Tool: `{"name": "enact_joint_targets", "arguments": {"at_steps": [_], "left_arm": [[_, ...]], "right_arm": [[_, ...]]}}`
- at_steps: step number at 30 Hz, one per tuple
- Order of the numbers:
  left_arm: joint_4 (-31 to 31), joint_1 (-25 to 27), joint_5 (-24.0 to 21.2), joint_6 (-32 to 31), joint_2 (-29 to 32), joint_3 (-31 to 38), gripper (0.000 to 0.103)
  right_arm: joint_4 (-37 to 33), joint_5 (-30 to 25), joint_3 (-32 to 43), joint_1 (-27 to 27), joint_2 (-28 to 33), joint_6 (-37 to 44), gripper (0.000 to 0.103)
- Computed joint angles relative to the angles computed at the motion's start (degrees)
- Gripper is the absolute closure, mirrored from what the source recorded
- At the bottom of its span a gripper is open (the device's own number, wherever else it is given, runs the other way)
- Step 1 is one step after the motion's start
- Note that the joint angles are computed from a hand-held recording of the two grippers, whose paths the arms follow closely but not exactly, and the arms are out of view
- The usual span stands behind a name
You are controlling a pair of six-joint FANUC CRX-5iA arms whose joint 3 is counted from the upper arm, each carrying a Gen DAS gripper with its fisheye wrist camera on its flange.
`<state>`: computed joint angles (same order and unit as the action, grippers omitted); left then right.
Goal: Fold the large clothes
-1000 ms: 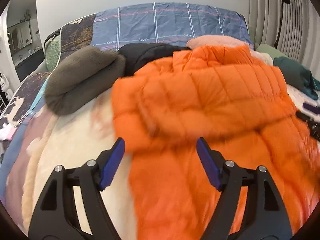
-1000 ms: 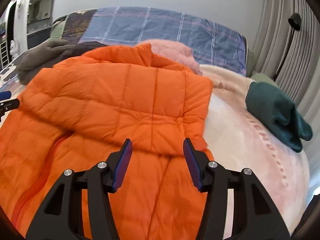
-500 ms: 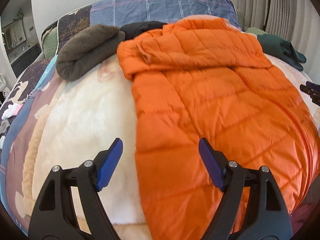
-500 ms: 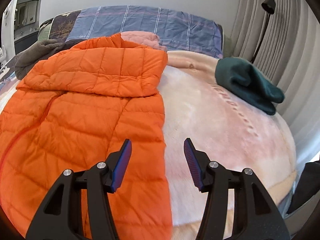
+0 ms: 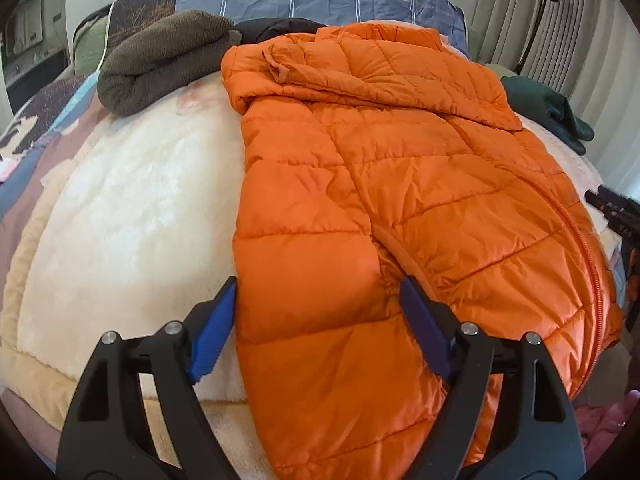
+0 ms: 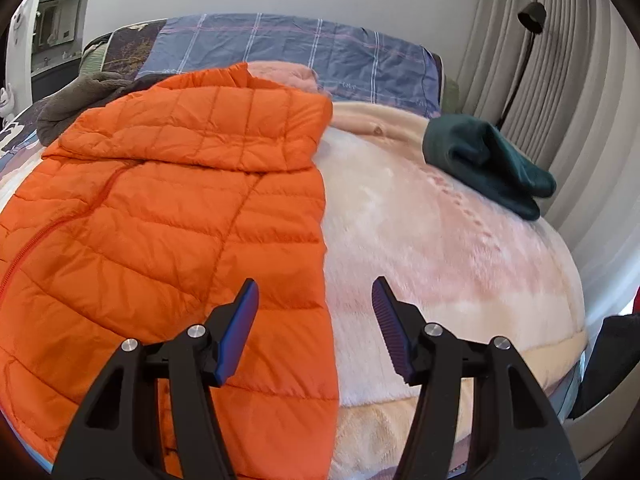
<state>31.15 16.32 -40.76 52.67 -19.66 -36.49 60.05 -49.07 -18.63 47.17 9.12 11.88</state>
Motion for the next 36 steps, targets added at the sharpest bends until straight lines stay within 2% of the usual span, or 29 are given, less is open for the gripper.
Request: {"name": "enact_joint_targets", "arguments": {"at_steps": [2, 5, 7, 13, 23, 26, 31, 34, 36], "left_arm": [[2.13, 0.77, -0.92, -1.96, -0.70, -1.07, 0.021], [5.69, 2.24, -2.23, -5.60, -2.03, -3.14, 0.019], [7.83, 2.98, -2.80, -7.46, -2.75, -4.50, 0.018], [8.24, 2.68, -1.95, -7.98, -3.36, -5.33, 0.018], [11.34, 3.49, -2.41, -10.35, -4.59, -7.18, 0.019], [13.04, 4.21, -3.54, -11.90, -5.17, -8.00, 0.020], [17.78, 7.23, -8.94, -16.61, -6.81, -9.91, 0.025], [17.58, 7.38, -9.14, -16.03, -7.31, -10.25, 0.025], [16.82, 6.92, -8.93, -14.90, -7.18, -9.84, 0.025]], "right_arm": [[-4.62, 2.84, -1.32, -0.87, -1.59, 0.59, 0.043], [-11.19, 10.39, -5.05, -3.15, -5.34, -1.22, 0.041], [-11.11, 12.16, -7.15, -3.76, -6.80, -4.59, 0.038], [-8.87, 6.96, -6.22, -1.40, -5.71, -5.38, 0.038], [-10.73, 7.49, -7.02, -1.07, -7.27, -5.88, 0.037], [-11.23, 9.56, -8.58, -0.89, -8.99, -5.98, 0.037], [-11.65, 19.66, -15.07, -1.86, -15.14, -6.72, 0.037], [-10.80, 20.86, -16.39, -1.56, -16.17, -8.01, 0.037], [-13.26, 21.07, -16.22, -0.94, -16.69, -5.79, 0.037]]}}
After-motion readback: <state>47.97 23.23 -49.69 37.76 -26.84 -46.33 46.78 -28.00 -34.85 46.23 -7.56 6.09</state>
